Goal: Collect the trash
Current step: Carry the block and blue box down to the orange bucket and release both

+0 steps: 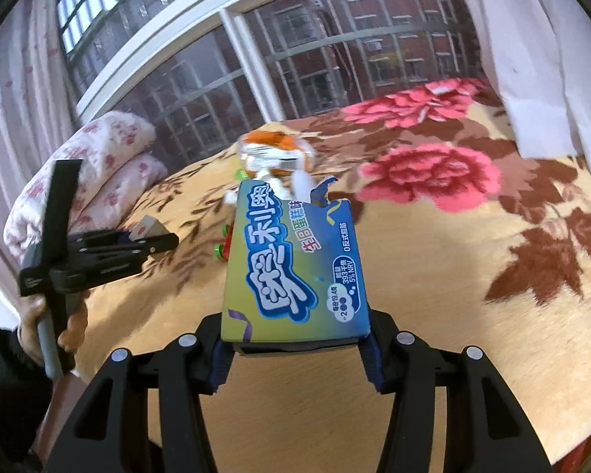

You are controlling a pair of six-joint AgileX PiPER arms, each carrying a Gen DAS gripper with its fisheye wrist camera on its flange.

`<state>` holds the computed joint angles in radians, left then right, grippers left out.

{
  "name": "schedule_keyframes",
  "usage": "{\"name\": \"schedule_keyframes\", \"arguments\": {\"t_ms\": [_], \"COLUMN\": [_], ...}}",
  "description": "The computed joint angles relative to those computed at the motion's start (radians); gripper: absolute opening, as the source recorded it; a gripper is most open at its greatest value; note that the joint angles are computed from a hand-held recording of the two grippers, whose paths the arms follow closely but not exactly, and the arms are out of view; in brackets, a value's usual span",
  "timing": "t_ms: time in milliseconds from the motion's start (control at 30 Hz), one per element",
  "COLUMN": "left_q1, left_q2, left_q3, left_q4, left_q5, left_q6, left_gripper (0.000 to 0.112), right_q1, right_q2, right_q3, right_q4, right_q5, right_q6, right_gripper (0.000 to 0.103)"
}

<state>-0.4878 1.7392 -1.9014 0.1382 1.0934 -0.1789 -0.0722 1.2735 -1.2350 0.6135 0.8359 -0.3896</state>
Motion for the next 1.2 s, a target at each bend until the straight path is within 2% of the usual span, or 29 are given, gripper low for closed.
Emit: {"name": "schedule_keyframes", "arguments": {"t_ms": [100,267,367,467,633,700,833,1033,1200], "left_q1": [-0.045,-0.145,-0.237,-0.308,-0.401,-0.437,-0.480,-0.534,-0.527], "left_q2": [-0.160,-0.363,-0.460,-0.546,-0.674,-0.721,-0.746,-0.730,-0.708], "left_q3": [0.230,0.480,0.583,0.671,0.807,0.878,0.981,1.046,1.056], "left_q4": [0.036,0.097,0.181,0.207,0.197,0.192,0.172,0.192,0.165], "left_q5": [-0.109,-0.161,-0.131,-0.101,-0.079,-0.083,-0.094,-0.114,-0.137], "left_q6": [-0.125,-0.265,-0.367,-0.432,-0.516,-0.562,-0.631,-0.682,-0.651], "left_gripper": [0.034,0.034,0.034,0.034,0.034,0.034,0.034,0.034,0.034], "right_q1": [0.047,0.134,0.174,0.194,0.288,0.370,0.543,0.547,0.534], "right_q2": [-0.047,-0.141,-0.214,-0.279,-0.410,-0.453,-0.492,-0.469,-0.453], "right_q3": [0.015,0.057,0.102,0.143,0.225,0.260,0.340,0.414,0.445], "right_q4": [-0.038,-0.111,-0.122,-0.119,-0.185,-0.252,-0.373,-0.345,-0.322], "right_q5": [0.013,0.054,0.095,0.152,0.220,0.224,0.208,0.191,0.189], "right_q6": [0.030,0.080,0.079,0.085,0.149,0.215,0.364,0.352,0.333], "right_gripper": [0.052,0.052,0.052,0.052,0.052,0.052,0.052,0.052,0.052]}}
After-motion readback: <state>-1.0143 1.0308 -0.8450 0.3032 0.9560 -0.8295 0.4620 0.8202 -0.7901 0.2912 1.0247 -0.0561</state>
